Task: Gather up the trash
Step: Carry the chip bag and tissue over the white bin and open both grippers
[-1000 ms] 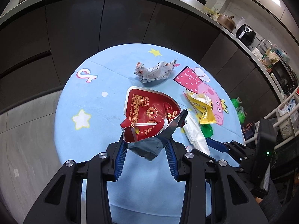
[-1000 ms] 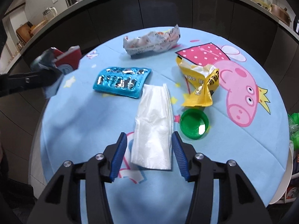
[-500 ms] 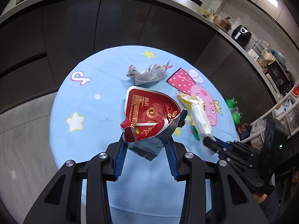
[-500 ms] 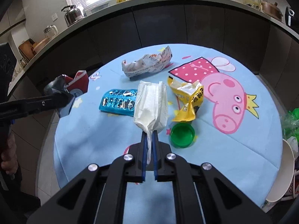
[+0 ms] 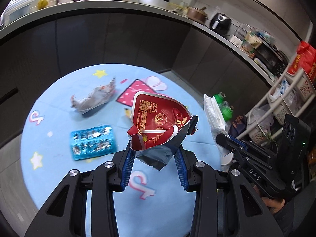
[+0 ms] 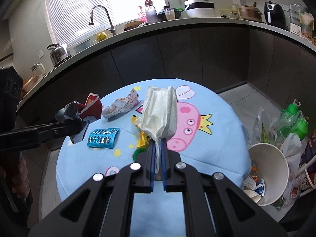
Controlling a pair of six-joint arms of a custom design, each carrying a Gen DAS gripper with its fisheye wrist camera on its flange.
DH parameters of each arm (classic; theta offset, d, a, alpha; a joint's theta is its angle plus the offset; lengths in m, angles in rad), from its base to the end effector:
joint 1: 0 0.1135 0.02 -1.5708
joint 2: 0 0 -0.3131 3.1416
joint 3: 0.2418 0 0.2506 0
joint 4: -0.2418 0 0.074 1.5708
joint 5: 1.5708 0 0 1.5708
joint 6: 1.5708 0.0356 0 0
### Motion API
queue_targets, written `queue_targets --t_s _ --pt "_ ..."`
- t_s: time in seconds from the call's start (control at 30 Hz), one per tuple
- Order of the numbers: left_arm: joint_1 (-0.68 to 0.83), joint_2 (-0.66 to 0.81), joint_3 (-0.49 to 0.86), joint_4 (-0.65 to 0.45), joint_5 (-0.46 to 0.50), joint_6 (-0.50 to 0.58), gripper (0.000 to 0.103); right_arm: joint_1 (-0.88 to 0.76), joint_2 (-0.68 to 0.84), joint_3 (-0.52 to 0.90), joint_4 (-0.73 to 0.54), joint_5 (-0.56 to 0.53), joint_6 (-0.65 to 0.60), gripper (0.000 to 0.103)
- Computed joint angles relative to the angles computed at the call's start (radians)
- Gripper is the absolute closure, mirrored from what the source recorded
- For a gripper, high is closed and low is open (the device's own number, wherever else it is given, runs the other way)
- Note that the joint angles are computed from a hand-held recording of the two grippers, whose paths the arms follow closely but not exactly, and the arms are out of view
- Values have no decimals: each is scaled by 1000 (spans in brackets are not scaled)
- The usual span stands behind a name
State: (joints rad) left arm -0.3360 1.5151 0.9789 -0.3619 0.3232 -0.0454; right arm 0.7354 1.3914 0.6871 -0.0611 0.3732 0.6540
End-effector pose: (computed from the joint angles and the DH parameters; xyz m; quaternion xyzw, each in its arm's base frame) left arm 0.2885 -0.1127 0.2691 0.1874 0.9142 -0.2109 0.2910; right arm 0.2057 0.1686 0.2355 0.0359 0.9062 0.1154 0.4051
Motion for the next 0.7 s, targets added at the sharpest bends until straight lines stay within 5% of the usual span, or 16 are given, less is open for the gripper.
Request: queue_targets --t_s 0.33,0.7 --pt "-230 107 114 15 -49 -52 66 -108 -238 -180 -34 24 56 96" --pt "-404 291 304 -13 -79 -82 66 -371 -491 -367 -63 -104 37 95"
